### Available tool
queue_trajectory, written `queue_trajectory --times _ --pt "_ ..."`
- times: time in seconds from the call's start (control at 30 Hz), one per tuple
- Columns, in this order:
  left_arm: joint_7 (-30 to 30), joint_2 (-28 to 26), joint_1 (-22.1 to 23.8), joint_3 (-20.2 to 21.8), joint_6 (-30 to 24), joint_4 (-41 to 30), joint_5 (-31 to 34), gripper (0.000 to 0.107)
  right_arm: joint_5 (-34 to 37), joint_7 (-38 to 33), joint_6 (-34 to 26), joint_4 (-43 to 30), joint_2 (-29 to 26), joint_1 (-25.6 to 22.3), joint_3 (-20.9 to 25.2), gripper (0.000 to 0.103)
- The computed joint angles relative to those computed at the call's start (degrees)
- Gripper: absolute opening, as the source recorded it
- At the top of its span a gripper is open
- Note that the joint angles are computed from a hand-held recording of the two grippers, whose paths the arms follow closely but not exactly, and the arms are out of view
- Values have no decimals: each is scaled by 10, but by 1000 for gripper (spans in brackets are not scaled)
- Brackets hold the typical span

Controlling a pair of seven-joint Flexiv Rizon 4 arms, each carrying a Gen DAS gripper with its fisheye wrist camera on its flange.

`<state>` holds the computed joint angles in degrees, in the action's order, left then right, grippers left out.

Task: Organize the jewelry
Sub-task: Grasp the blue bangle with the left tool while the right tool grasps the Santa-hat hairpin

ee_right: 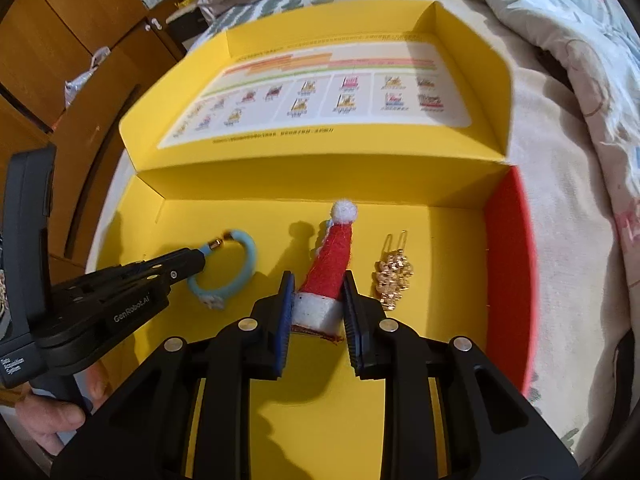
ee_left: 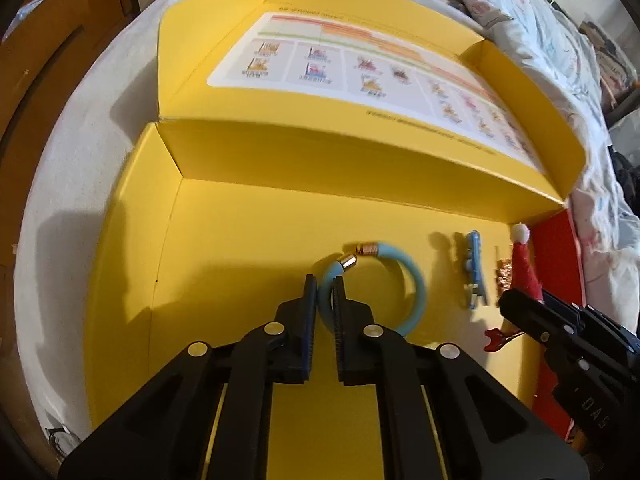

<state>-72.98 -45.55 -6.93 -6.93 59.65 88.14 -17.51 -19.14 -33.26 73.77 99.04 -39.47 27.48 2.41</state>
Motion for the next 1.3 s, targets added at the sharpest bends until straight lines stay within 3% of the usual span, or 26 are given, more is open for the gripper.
queue_trajectory --times 0.27,0.3,0.37,0.57,0.7,0.83,0.87,0.97,1.0,1.03,1.1,1.3 --pt "34 44 25 -28 17 45 -33 6 -15 30 32 48 51 14 -24 25" --pt "42 51 30 -32 19 54 -40 0 -21 38 38 59 63 20 -31 25" --pt "56 64 38 -41 18 65 -55 0 -35 53 44 80 86 29 -42 25" --pt "127 124 63 -74 42 130 -120 0 -90 109 48 128 142 45 -63 25" --pt "117 119 47 -44 15 121 -116 1 -100 116 47 133 143 27 -40 25" --pt "65 67 29 -11 -58 63 -83 1 -80 95 34 118 123 4 -10 25" --pt "60 59 31 -12 -71 56 -83 3 -76 89 32 114 119 1 -7 25" --pt "34 41 25 -5 -94 34 -72 23 -70 80 43 111 113 -4 -7 25" --pt "28 39 23 -5 -88 32 -71 36 -67 75 46 111 112 -6 -6 25" --pt "29 39 25 -9 -87 32 -73 57 -64 72 48 111 110 -7 -6 25" --pt "46 41 33 -24 -78 37 -81 71 -55 61 50 107 105 -12 -1 25" --pt "77 36 21 -21 -56 31 -56 72 -27 33 50 97 91 -18 12 25"
